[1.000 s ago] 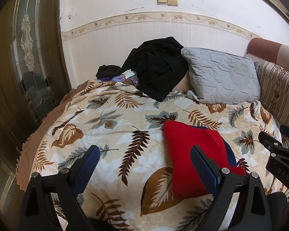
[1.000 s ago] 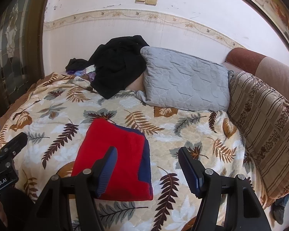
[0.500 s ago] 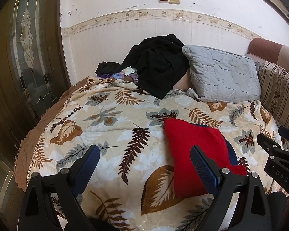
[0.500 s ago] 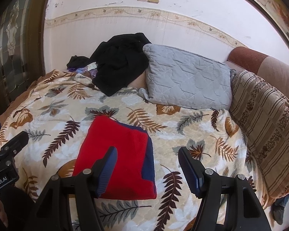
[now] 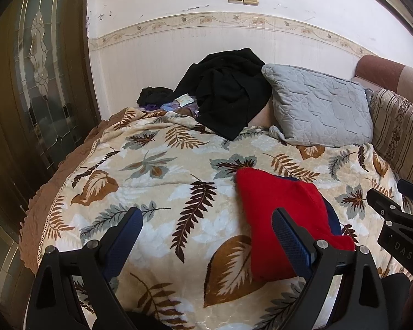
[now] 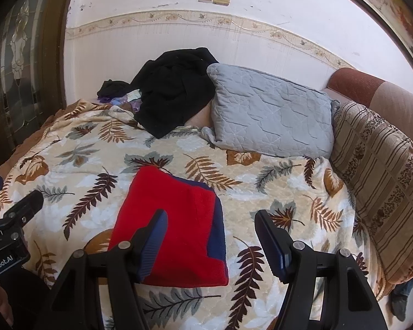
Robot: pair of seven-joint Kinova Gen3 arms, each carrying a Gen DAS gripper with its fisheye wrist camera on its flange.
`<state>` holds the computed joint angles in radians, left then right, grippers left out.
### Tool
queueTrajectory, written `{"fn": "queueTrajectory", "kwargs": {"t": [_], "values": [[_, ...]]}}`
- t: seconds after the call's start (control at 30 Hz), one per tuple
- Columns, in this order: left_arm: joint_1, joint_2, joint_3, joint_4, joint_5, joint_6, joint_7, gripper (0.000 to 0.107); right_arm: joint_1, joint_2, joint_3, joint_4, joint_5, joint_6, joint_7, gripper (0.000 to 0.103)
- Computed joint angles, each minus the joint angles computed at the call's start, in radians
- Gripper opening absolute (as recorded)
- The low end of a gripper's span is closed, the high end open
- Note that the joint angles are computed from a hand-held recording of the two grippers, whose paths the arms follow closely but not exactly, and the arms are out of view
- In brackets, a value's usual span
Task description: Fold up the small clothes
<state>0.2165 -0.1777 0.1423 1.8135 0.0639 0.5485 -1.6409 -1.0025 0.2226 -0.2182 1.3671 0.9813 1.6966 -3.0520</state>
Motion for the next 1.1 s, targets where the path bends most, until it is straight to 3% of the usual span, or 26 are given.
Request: {"fn": "queueTrajectory", "kwargs": {"t": [1.1], "values": [[0.002,0.004,-0.016,-0.003,0.030,0.002,-0.032,0.095,-0.003,0.003,0.003,-0.002,0.002,-0.013,-0.004,0.070]]}}
